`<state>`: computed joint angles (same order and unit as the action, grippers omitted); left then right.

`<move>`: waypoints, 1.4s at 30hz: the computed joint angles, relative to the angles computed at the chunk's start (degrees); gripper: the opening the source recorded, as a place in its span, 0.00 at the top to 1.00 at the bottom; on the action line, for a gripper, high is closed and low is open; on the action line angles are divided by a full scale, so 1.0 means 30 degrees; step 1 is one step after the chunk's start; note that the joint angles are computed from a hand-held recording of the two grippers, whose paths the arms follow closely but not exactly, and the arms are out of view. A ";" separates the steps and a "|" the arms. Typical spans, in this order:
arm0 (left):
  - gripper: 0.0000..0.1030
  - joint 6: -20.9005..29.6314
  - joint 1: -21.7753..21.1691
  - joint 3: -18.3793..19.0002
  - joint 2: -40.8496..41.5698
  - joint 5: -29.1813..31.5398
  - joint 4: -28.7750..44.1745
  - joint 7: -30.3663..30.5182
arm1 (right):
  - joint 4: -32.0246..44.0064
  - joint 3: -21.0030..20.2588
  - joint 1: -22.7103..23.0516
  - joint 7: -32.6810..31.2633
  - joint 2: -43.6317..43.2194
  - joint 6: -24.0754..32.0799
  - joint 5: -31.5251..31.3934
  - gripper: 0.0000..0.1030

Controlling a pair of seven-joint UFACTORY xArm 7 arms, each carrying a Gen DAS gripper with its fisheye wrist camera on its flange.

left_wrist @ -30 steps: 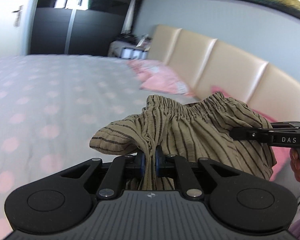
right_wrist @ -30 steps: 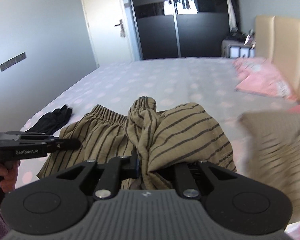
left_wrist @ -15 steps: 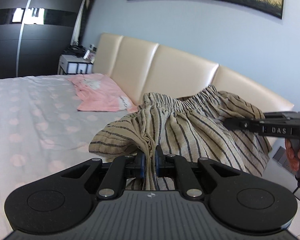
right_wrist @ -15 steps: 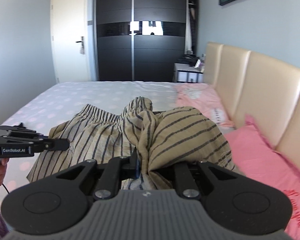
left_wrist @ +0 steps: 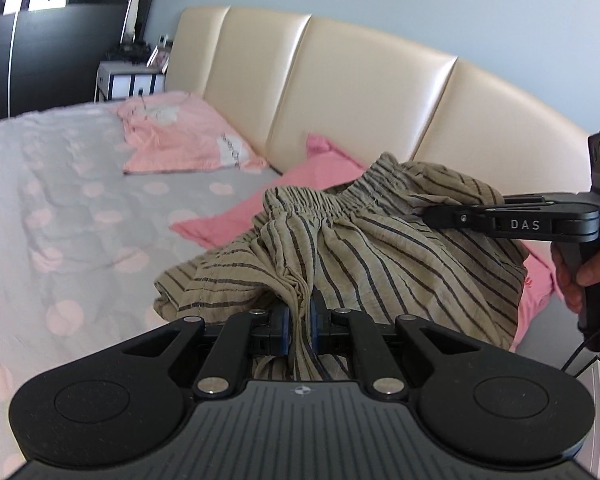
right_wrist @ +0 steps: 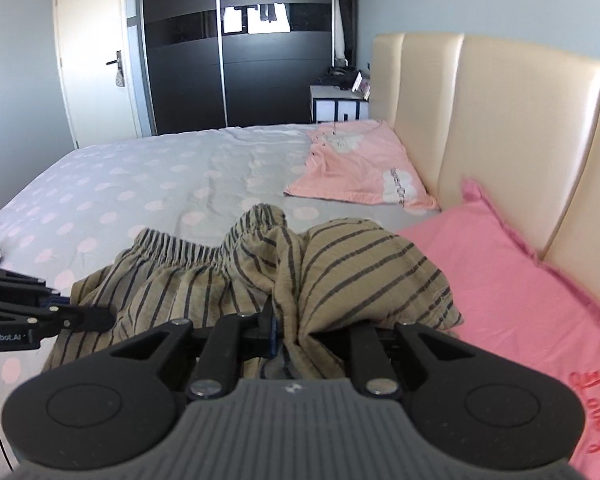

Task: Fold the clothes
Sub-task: 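Lift the trousers with the right tool and carry them onto the clothes stack, then open the right tool to drop the trousers on the stack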

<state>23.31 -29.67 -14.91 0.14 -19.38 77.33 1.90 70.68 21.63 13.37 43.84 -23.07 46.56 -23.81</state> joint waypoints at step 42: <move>0.46 -0.0782 0.0488 0.2758 -0.5494 -0.1770 -0.6553 0.3771 | -0.0348 0.2240 -0.0042 1.0620 0.2449 0.4816 -0.7730 0.44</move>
